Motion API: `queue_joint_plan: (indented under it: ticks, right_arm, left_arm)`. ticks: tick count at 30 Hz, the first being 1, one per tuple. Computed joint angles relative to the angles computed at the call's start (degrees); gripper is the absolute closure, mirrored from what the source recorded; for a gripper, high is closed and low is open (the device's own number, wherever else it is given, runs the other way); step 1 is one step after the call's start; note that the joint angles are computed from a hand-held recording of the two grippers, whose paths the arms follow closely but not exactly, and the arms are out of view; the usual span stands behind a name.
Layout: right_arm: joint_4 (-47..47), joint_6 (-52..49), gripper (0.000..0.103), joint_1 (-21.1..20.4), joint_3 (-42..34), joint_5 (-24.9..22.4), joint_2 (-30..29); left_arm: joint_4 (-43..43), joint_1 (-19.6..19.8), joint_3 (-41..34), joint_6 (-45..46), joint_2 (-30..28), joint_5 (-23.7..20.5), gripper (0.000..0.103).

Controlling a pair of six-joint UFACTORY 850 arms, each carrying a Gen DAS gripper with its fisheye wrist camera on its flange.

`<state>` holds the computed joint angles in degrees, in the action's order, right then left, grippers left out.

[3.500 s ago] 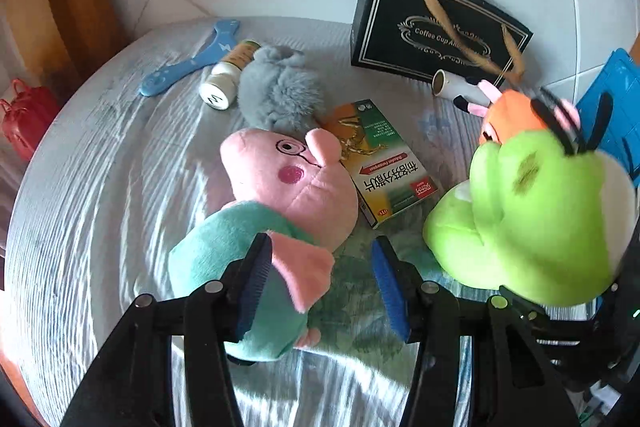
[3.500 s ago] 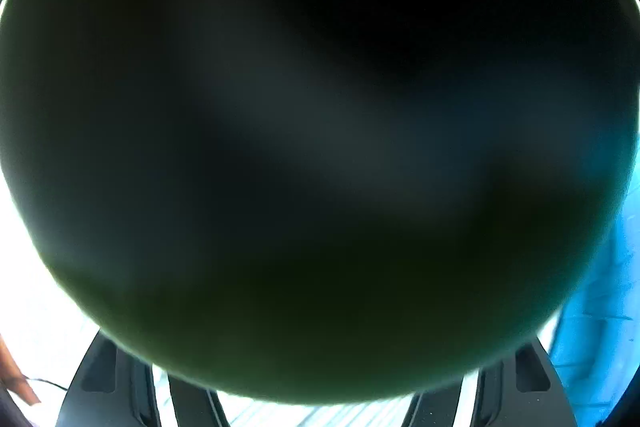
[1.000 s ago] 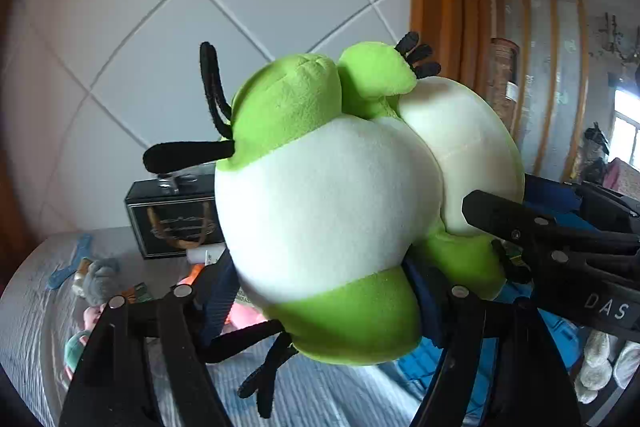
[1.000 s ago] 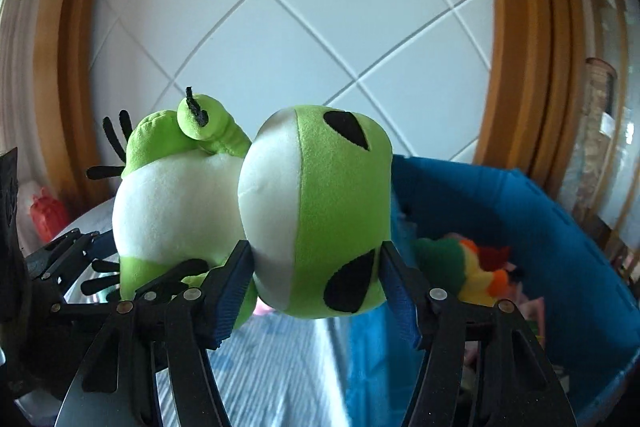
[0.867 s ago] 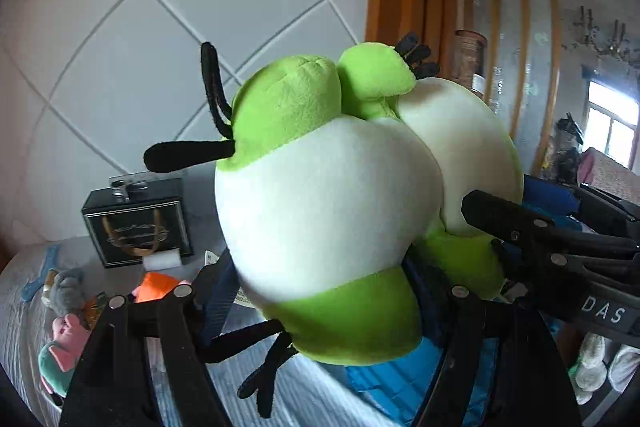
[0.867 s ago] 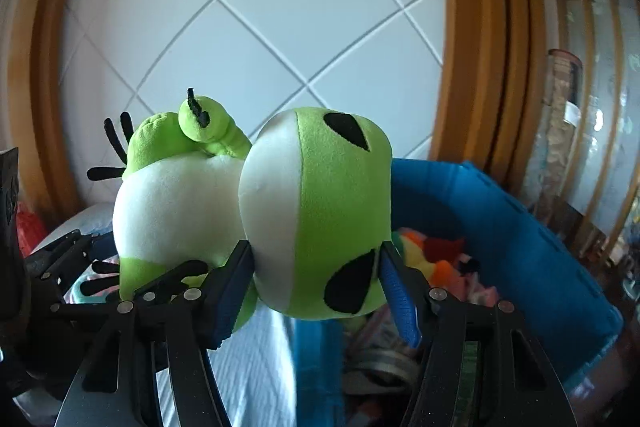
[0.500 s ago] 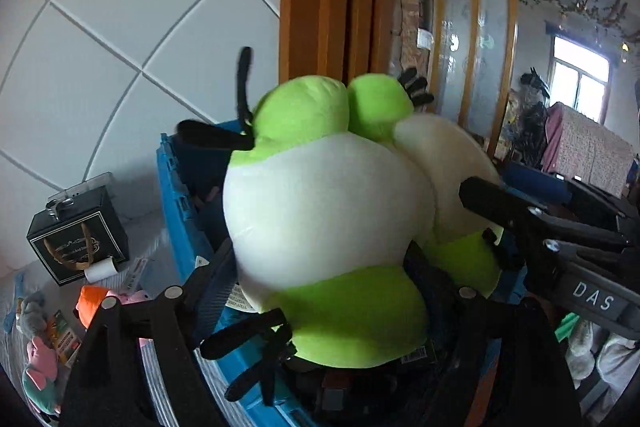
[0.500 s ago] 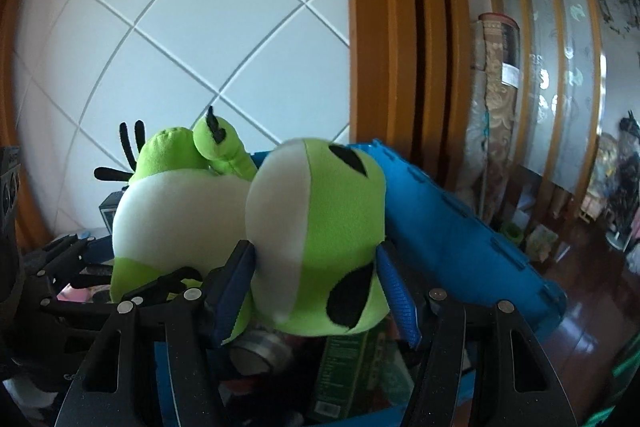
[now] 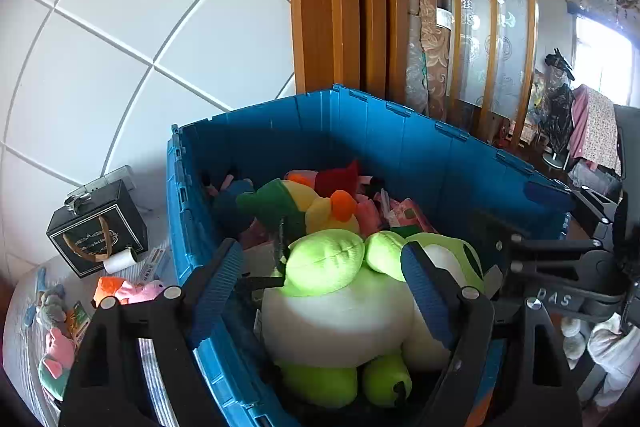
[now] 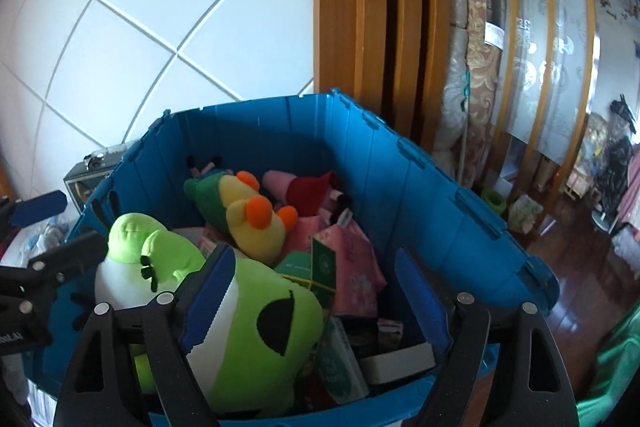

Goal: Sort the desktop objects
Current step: 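Open both grippers to drop the green plushes into the crate, then move both grippers back to the pink pig plushes on the bed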

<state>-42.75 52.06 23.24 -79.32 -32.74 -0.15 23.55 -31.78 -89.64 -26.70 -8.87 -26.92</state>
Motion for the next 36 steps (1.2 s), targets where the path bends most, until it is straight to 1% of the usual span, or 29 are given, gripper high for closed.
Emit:
queue_joint_plan:
  ticks: [1, 6, 10, 11, 13, 15, 16, 19, 20, 23, 26, 27, 29, 32, 34, 36]
  right_arm:
    - [-0.1, 0.2, 0.0, 0.4, -0.1, 0.0, -0.1]
    - [-1.3, 0.6, 0.0, 1.7, -0.3, -0.1, -0.3]
    - [-3.8, 2.2, 0.0, 4.0, -1.5, -0.1, -0.7]
    - [-5.0, 3.1, 0.0, 5.0, -1.9, 0.2, -0.9]
    - [-6.9, 4.5, 0.0, 6.9, -2.8, 1.1, -1.3]
    - [-9.2, 6.5, 0.0, 9.2, -3.9, 2.5, -2.1]
    - [-10.5, 7.7, 0.0, 10.4, -4.5, 3.1, -2.4]
    - [-14.1, 10.9, 0.0, 14.0, -6.8, 4.9, -3.9]
    - [-15.7, 12.4, 0.0, 15.4, -7.7, 5.4, -4.6]
    - [-19.2, 15.5, 0.0, 19.2, -11.2, 7.0, -7.4]
    - [-19.3, 14.7, 0.0, 22.5, -16.1, 7.5, -11.8]
    - [-18.0, 13.2, 0.0, 23.3, -18.0, 7.3, -13.6]
    - [-13.5, 8.8, 0.0, 24.6, -22.7, 6.8, -17.9]
    - [-1.1, -2.0, 0.0, 25.4, -31.1, 5.1, -25.1]
    - [8.0, -9.7, 0.0, 25.5, -37.4, 3.2, -30.1]
    - [15.5, -15.8, 0.0, 25.4, -43.6, 1.2, -34.9]
  left_arm:
    - [0.3, 0.1, 0.5, -0.7, 0.4, 0.4, 0.021]
    - [2.7, 1.3, 4.0, -4.6, 3.1, 2.4, 0.021]
    - [10.9, 3.3, 8.5, -14.2, 7.1, 3.2, 0.02]
    - [12.7, 4.1, 9.8, -16.6, 8.2, 3.4, 0.02]
    - [16.8, 5.9, 12.2, -22.0, 10.4, 3.4, 0.011]
    - [21.8, 8.1, 14.9, -28.2, 12.8, 2.9, 0.01]
    - [22.8, 9.5, 16.3, -29.8, 14.0, 3.0, 0.01]
    - [22.0, 14.4, 19.7, -30.3, 16.8, 3.6, 0.01]
    - [21.6, 16.1, 20.6, -30.0, 17.5, 3.5, 0.01]
    - [16.2, 22.1, 22.6, -24.8, 18.8, 3.4, 0.01]
    - [10.1, 28.2, 24.6, -18.4, 19.8, 3.4, 0.01]
    - [7.7, 30.4, 25.3, -15.8, 20.1, 3.6, 0.01]
    - [3.7, 34.6, 26.5, -11.3, 20.4, 4.1, 0.01]
    - [0.1, 40.3, 28.2, -6.6, 20.1, 4.1, 0.01]
    - [-4.1, 44.2, 28.8, -2.3, 19.3, 4.0, 0.01]
    - [-7.8, 47.2, 29.0, 1.2, 18.2, 3.5, 0.01]
